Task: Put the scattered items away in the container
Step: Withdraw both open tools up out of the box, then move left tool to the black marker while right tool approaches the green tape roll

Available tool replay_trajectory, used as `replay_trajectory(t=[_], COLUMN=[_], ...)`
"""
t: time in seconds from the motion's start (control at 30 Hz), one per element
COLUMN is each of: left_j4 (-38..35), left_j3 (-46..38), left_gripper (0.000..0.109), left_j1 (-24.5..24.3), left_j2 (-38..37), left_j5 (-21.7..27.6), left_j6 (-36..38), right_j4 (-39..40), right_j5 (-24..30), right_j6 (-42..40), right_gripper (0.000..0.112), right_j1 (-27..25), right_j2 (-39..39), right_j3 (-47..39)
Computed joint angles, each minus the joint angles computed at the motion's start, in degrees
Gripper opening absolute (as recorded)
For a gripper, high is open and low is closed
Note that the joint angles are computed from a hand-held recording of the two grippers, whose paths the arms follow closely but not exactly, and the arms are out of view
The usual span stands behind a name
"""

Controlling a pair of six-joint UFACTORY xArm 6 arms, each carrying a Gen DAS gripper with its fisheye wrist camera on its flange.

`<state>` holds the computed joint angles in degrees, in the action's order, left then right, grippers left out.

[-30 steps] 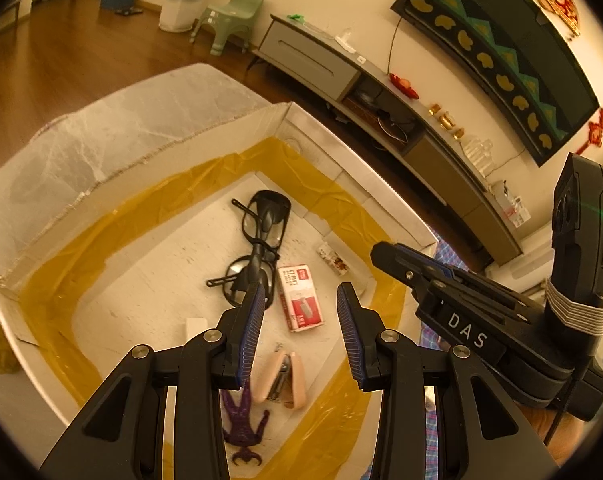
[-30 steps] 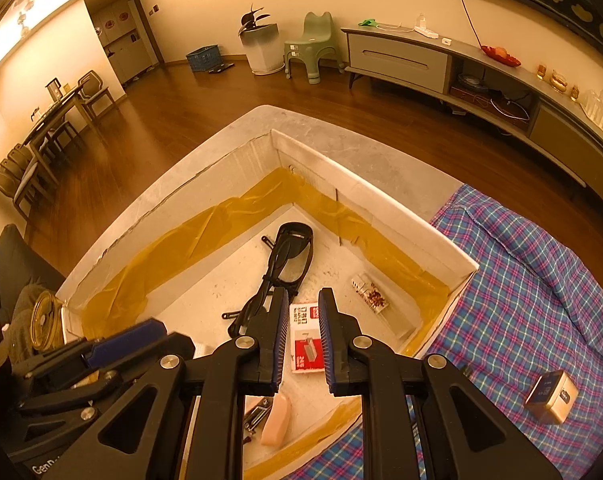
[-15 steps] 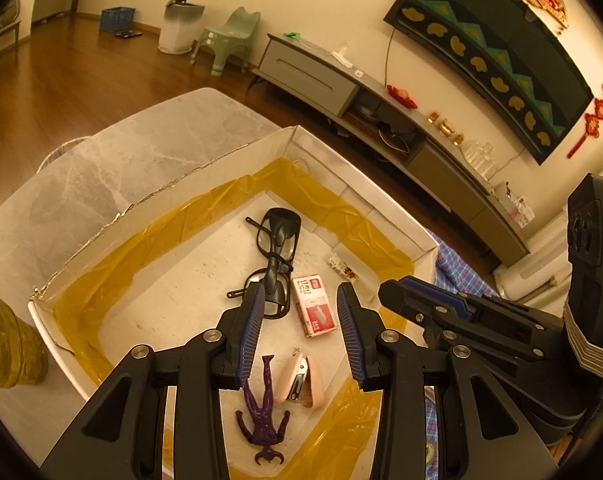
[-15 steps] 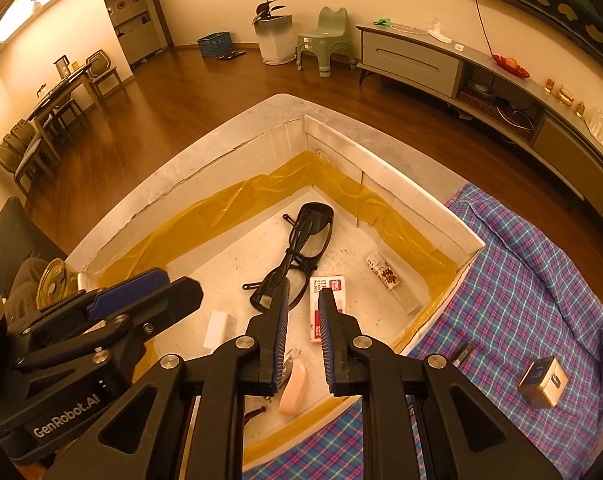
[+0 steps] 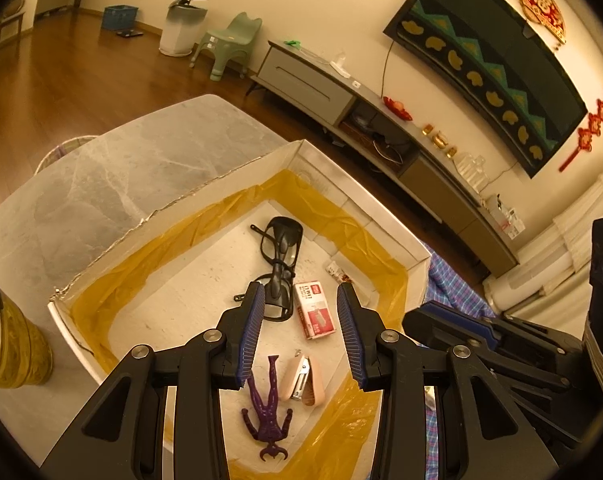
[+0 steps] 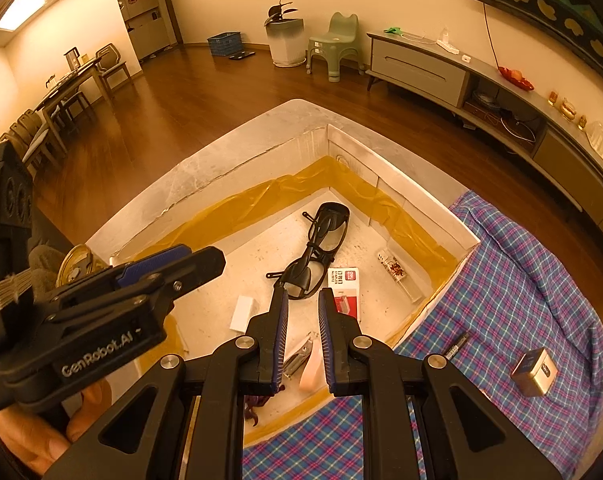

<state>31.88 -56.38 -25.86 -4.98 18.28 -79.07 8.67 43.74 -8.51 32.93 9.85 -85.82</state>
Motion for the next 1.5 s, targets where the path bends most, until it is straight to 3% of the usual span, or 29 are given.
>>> replay_trajectory(t=[0.7,1.13,1.33,1.5], left_j4=[1.5,13.2,14.1,10.4], left_j3=[3.4,2.1,-2.9,-7.7], left_gripper=[0.040,0.042,0.042,0.043], left_j1=[0.7,-3.5,-8.8,-13.2], left_j2=[-3.0,-4.3,0.0,4.8], left_j5=[-2.7,-4.7,-3.2,-1.6], left_j6=[-2.2,-6.1,-0.1,7.9], right_j4=[5.3,17.2,22.7,26.9], right_j5=[0.0,-7.5,-9.3,-10.6], right_j6=[-3.2,-10.2,-14.2,-17.3], right_gripper=[0.017,0.018,0.019,0.023], right_j1=[1.9,-0.6,-4.1,-7.5], right_j2=[-6.5,-18.2,-24.8,-29.9], right_j3=[5.3,18.7,26.2,32.3])
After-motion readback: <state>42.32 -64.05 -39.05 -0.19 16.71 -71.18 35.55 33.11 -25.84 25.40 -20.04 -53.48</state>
